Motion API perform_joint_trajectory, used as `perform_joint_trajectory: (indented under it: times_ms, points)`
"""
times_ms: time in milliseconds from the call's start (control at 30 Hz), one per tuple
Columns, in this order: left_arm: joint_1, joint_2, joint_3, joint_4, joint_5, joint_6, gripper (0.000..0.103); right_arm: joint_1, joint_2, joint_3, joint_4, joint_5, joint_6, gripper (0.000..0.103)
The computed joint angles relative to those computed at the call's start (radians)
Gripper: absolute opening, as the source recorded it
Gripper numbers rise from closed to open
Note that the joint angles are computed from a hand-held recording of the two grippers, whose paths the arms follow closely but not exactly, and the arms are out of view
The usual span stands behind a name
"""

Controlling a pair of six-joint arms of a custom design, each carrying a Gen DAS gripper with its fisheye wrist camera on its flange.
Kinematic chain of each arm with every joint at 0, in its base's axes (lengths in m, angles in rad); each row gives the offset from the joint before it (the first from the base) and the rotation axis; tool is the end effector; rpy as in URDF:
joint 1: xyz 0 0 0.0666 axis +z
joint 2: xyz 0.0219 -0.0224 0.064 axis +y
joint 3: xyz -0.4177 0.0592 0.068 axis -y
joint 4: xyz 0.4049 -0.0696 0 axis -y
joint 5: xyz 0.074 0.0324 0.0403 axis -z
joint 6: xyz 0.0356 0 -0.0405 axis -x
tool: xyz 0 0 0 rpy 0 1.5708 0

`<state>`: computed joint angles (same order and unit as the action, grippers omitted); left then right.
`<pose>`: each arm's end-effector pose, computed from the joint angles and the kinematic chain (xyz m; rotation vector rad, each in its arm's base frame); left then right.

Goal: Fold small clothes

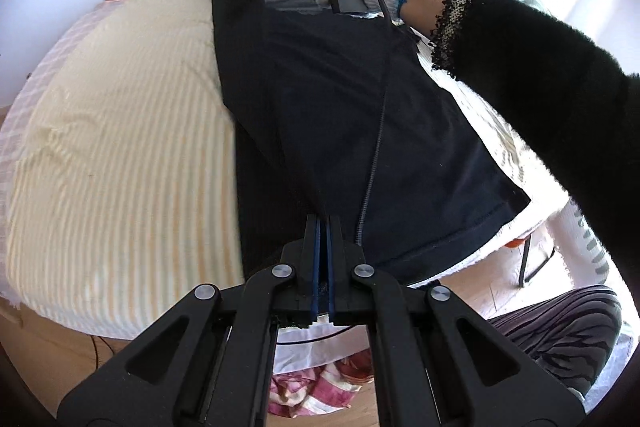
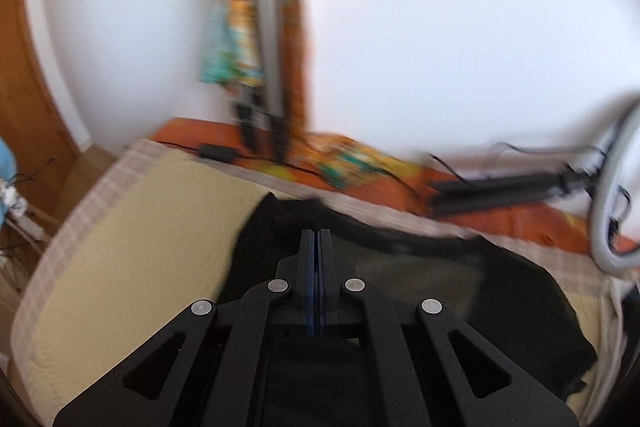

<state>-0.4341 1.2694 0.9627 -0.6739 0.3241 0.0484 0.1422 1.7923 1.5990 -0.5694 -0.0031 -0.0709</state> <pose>0.3658 -0.1825 0.3378 0.6207 2.5093 -0.5974 0.6499 0.0927 0.3695 -0.0848 2.3346 0.1098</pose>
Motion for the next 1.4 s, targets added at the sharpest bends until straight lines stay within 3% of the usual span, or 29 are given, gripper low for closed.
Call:
perform_joint_trajectory:
  times_ms: [267, 433, 500, 567, 600, 667, 967, 1100, 1400]
  points:
    - [-0.064, 0.049, 0.022, -0.002, -0.010, 0.017, 0.000, -0.028, 0.022, -0.014, -0.013, 0.068, 0.041, 0.000]
    - [-0.091, 0.061, 0.036, -0.026, 0.029, -0.006, 0.001, -0.033, 0.031, -0.018, -0.012, 0.117, 0.060, 0.000]
    - [-0.098, 0.056, 0.034, -0.035, 0.024, -0.020, 0.007, -0.039, 0.029, -0.017, -0.028, 0.103, 0.060, 0.006]
    - [-0.092, 0.047, 0.030, -0.045, 0.047, -0.024, 0.016, -0.043, 0.020, -0.022, -0.046, 0.113, 0.064, 0.038]
    - [-0.088, 0.036, 0.023, -0.047, 0.063, -0.023, 0.022, -0.044, 0.004, -0.040, -0.033, 0.129, 0.070, 0.040]
    - [-0.084, 0.012, 0.009, -0.040, 0.063, -0.032, 0.023, -0.052, -0.030, -0.072, -0.016, 0.123, 0.068, 0.040]
    - [-0.030, -0.092, -0.048, -0.020, 0.020, -0.085, 0.023, -0.111, -0.314, -0.298, 0.014, -0.031, -0.026, 0.040]
    - [-0.007, -0.102, -0.073, -0.012, 0.001, -0.069, 0.023, -0.115, -0.453, -0.400, 0.022, -0.049, -0.038, 0.040]
    - [0.114, -0.024, -0.063, -0.057, 0.127, 0.028, 0.023, -0.035, -0.778, -0.675, -0.019, -0.085, -0.101, 0.040]
